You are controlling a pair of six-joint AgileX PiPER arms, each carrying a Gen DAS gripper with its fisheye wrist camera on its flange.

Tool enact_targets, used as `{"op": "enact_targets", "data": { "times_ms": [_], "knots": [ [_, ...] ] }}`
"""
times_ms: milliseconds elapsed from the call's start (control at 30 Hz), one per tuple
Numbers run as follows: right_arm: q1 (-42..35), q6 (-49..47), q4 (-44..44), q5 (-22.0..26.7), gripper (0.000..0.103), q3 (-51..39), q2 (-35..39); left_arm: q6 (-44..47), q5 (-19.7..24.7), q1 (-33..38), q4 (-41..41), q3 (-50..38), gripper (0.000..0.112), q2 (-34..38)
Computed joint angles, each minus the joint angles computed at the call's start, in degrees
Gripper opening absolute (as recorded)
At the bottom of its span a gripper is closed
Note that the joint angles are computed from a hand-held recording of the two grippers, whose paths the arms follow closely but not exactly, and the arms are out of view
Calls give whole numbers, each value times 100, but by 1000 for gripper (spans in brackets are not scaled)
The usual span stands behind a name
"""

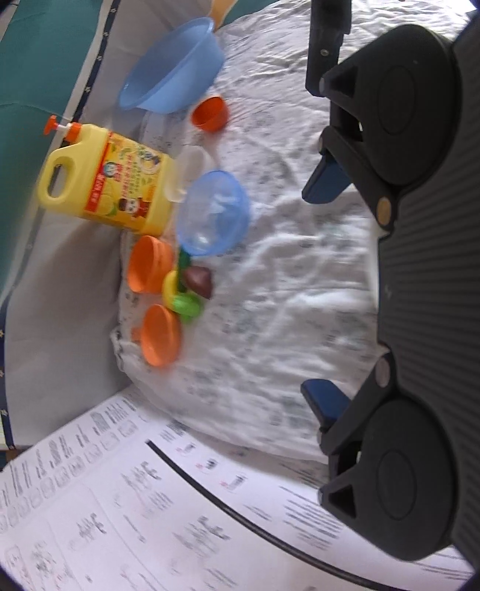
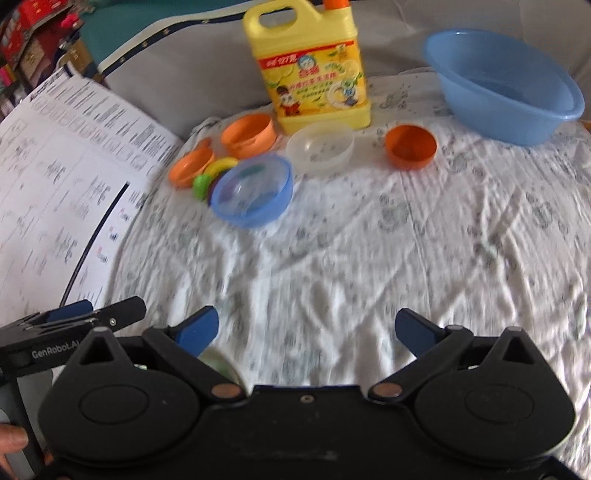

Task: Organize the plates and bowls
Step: 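Lift both tools off the stack and move toward the blue bowl, then close the right tool on the blue bowl rim while the left tool grips it too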

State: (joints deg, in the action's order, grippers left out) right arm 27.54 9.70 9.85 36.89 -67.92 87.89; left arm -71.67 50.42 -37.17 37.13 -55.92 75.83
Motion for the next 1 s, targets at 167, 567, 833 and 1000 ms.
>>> {"op": "enact_targets", "data": {
  "times_ms": [167,567,833,1000],
  "knots": [
    [-81,139,-13,188,103,-1100,797,553,-392,692,-157,-536,103,580],
    [-71,369,45,775,70,-3526,2731,1279,-1390,1672,-893,-1409,99,1805],
    [-203,139,413,1041,32,-4423,3553,2050,-1571,1786,-1485,-2053,68,2525],
    [-228,-7,640,1012,18,-4498,3744,2475,-1608,1789,-1799,-2207,50,2789]
  ]
}}
